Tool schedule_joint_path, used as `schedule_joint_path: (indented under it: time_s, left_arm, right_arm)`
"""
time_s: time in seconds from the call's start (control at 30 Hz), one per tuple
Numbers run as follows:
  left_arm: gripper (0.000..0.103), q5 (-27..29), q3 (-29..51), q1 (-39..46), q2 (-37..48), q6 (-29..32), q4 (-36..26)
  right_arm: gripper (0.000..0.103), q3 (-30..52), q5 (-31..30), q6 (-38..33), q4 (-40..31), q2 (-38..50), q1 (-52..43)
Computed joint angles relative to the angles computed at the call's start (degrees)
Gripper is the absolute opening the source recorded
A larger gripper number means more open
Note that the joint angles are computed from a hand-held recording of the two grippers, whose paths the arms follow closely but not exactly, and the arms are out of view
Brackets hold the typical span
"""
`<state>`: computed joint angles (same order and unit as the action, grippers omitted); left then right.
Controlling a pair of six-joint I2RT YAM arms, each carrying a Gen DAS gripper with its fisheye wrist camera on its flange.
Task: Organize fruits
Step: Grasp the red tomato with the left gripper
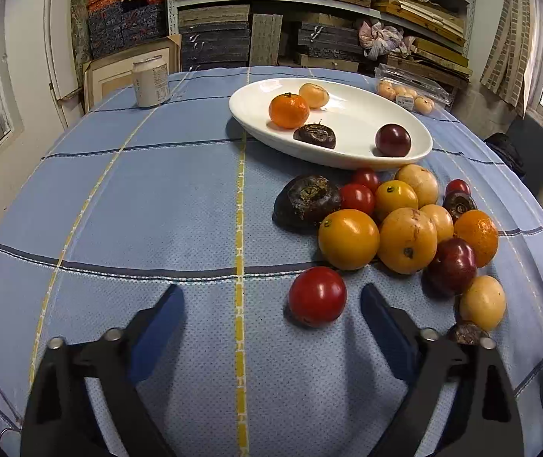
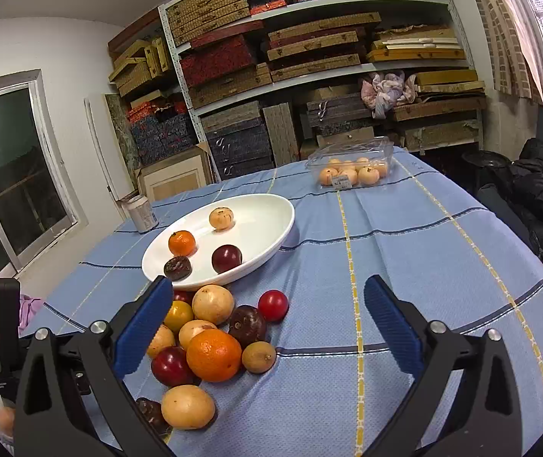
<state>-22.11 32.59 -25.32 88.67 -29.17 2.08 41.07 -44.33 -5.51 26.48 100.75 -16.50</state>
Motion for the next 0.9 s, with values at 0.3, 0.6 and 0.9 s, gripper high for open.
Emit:
schedule_joint_path:
  time_s: [0.3,0.6,0.9]
  left_arm:
    - [0.049,0.86,2.22,-2.39,3.03,4.31,0.22]
    - [0.031,2.58,2.73,-2.17,3.72,4.66,0.44]
    - [0.031,-1.09,-0.76,1.69,-2.06,0.53,0.09]
  right_arm:
    - [0.099,-0.14,-0.19,-0.26,-0.54,-0.25,0.33]
    - [0.099,-0.24,-0.36,-1.10,-1.31,-0.59,0.57]
    - [0.097,-2.95,-6.50,-22.01,-19.21,-6.04,0.65]
